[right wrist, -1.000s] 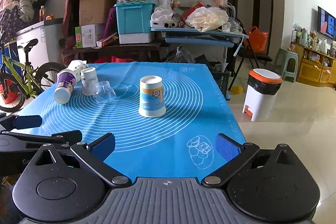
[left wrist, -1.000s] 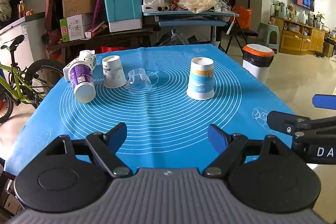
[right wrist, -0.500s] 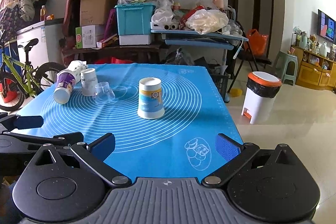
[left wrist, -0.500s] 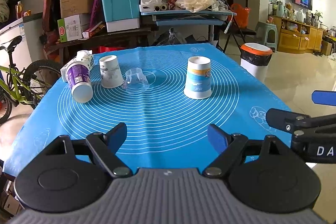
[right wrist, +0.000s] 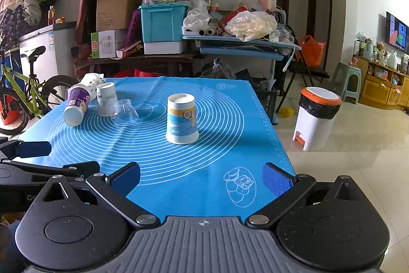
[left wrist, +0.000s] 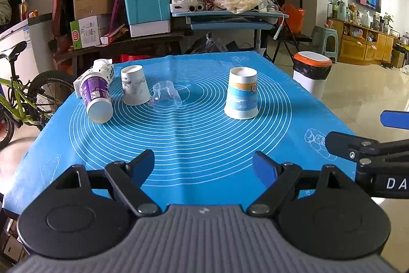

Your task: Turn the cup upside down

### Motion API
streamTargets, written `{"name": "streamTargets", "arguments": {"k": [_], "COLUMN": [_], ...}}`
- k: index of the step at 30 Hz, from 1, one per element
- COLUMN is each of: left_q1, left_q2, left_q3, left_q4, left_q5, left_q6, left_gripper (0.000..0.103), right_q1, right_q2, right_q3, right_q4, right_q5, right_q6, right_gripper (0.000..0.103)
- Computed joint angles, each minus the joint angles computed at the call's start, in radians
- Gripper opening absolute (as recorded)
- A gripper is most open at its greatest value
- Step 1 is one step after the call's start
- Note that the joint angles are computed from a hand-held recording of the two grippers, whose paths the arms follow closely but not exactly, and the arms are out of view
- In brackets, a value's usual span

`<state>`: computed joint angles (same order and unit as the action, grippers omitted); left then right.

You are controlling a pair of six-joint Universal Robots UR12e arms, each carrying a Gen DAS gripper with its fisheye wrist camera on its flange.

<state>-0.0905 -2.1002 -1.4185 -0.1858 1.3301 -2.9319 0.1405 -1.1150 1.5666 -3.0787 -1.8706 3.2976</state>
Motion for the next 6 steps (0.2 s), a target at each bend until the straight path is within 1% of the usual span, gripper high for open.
{"name": "streamTargets", "arguments": {"k": [6], "left_q1": [0.000], "left_q2": [-0.001], "left_q3": [0.001], "left_q4": [0.000], "left_q5": [-0.003], "left_q6": [-0.001], "left_gripper": [0.084], "right_q1": [-0.001], "right_q2": [-0.001], "right_q3": [-0.001], "right_q4": [0.011], "right_q5": [0.004], "right_q6": [0.001], "right_gripper": [0.103]}}
